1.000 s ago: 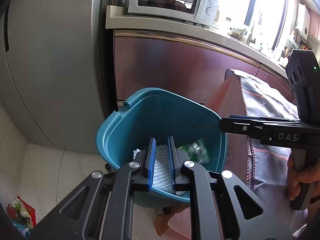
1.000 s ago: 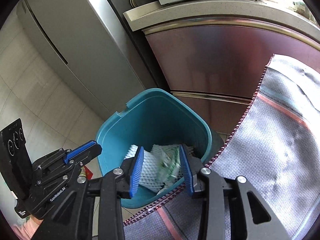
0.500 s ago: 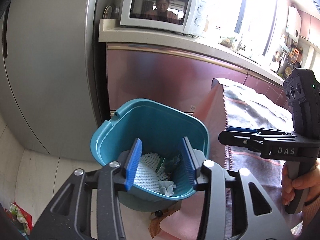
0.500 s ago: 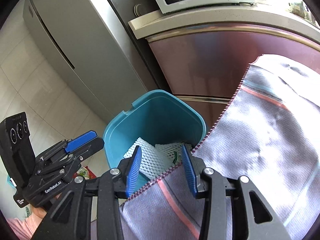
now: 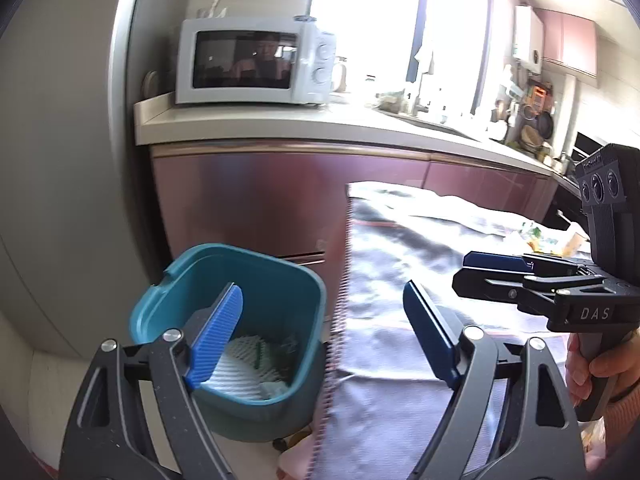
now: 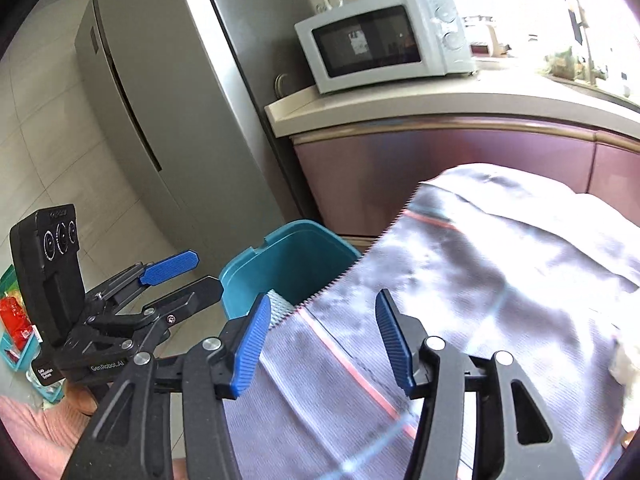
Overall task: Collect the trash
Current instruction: 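Move both open grippers back over the remaining trash on the table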
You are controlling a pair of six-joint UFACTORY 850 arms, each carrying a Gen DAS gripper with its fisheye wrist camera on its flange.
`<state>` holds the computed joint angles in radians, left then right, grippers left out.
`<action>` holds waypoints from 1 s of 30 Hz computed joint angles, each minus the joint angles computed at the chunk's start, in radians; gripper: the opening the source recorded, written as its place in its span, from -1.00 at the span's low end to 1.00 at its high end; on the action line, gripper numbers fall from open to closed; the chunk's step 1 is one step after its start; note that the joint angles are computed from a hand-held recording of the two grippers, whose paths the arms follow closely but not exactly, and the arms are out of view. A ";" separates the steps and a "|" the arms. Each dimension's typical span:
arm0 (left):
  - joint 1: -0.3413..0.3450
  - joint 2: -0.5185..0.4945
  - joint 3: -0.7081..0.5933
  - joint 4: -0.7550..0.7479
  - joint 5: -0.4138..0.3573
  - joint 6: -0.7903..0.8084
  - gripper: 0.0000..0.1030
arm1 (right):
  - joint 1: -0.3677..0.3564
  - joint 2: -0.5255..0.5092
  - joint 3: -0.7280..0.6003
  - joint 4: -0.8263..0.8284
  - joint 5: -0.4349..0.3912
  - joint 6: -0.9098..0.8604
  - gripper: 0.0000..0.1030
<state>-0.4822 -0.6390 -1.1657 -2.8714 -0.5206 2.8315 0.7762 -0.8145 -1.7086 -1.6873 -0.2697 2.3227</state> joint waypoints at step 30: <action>-0.232 -0.184 -0.336 0.479 0.163 -0.407 0.88 | 0.077 0.445 0.775 0.026 -0.467 0.600 0.06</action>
